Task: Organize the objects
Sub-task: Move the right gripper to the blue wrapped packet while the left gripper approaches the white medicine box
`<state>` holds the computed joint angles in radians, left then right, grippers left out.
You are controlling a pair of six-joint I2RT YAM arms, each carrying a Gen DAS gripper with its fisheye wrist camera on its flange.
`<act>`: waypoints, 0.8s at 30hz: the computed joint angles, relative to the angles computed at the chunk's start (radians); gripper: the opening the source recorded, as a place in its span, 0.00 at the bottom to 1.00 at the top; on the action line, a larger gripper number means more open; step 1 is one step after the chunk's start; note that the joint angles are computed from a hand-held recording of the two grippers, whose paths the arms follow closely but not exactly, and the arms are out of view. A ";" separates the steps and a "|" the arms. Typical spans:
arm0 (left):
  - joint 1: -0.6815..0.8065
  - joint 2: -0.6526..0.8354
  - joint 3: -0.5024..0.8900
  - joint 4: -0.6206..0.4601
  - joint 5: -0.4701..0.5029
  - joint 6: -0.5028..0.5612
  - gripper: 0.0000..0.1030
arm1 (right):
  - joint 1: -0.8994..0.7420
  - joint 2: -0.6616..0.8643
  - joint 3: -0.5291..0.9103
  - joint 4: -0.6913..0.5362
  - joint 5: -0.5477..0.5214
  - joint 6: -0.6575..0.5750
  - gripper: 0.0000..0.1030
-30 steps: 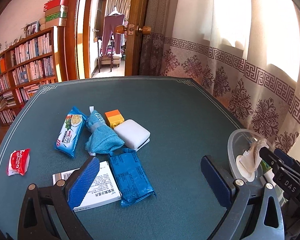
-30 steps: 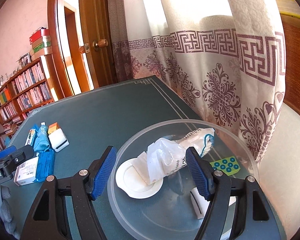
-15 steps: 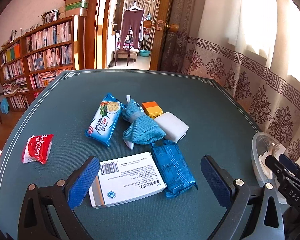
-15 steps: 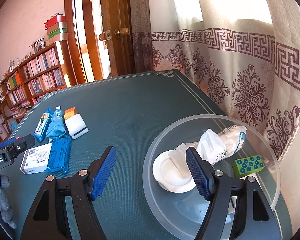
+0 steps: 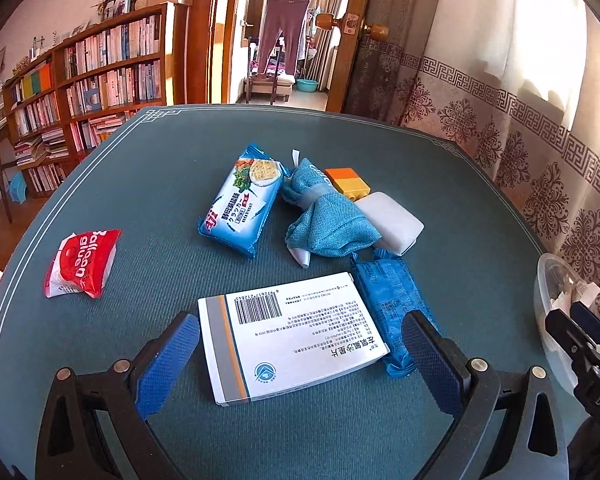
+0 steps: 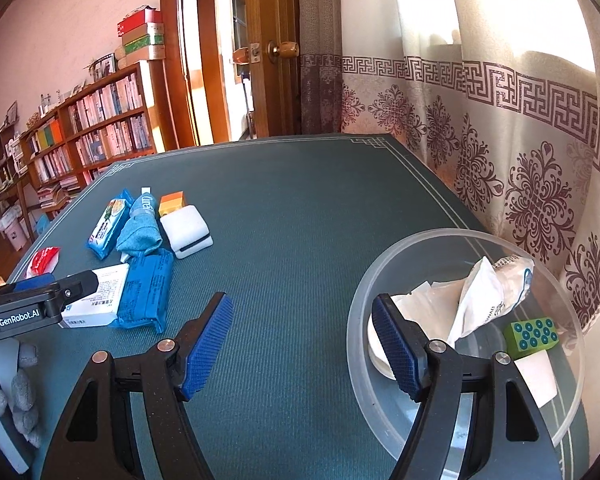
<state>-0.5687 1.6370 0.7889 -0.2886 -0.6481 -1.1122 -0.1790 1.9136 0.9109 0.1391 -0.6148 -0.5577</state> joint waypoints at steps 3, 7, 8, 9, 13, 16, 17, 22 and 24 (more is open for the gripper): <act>-0.002 0.010 0.003 -0.006 0.007 0.001 1.00 | 0.012 -0.001 -0.002 -0.031 -0.006 -0.031 0.72; -0.008 0.001 -0.013 -0.010 0.004 -0.007 1.00 | 0.030 0.003 0.001 -0.072 -0.008 -0.068 0.72; -0.008 -0.006 -0.021 -0.008 0.004 -0.008 1.00 | 0.036 0.002 -0.001 -0.079 -0.008 -0.077 0.72; -0.008 -0.012 -0.027 -0.010 0.004 -0.010 1.00 | 0.039 0.004 0.007 -0.101 -0.011 -0.088 0.72; -0.008 -0.035 -0.051 -0.014 0.001 -0.022 1.00 | 0.058 0.033 0.078 -0.256 -0.030 -0.121 0.72; -0.012 -0.055 -0.070 -0.019 -0.007 -0.034 1.00 | 0.085 0.052 0.122 -0.333 -0.032 -0.126 0.72; -0.013 -0.061 -0.076 -0.020 -0.010 -0.036 1.00 | 0.098 0.055 0.131 -0.350 -0.029 -0.125 0.72; -0.015 -0.089 -0.102 -0.026 -0.021 -0.046 1.00 | 0.167 0.060 0.125 -0.345 0.004 -0.110 0.72; -0.013 -0.100 -0.113 -0.023 -0.021 -0.045 1.00 | 0.195 0.070 0.127 -0.341 0.019 -0.100 0.72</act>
<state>-0.5821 1.5370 0.6758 -0.3121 -0.6686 -1.1569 0.0156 1.9836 1.0380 -0.2023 -0.5956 -0.6573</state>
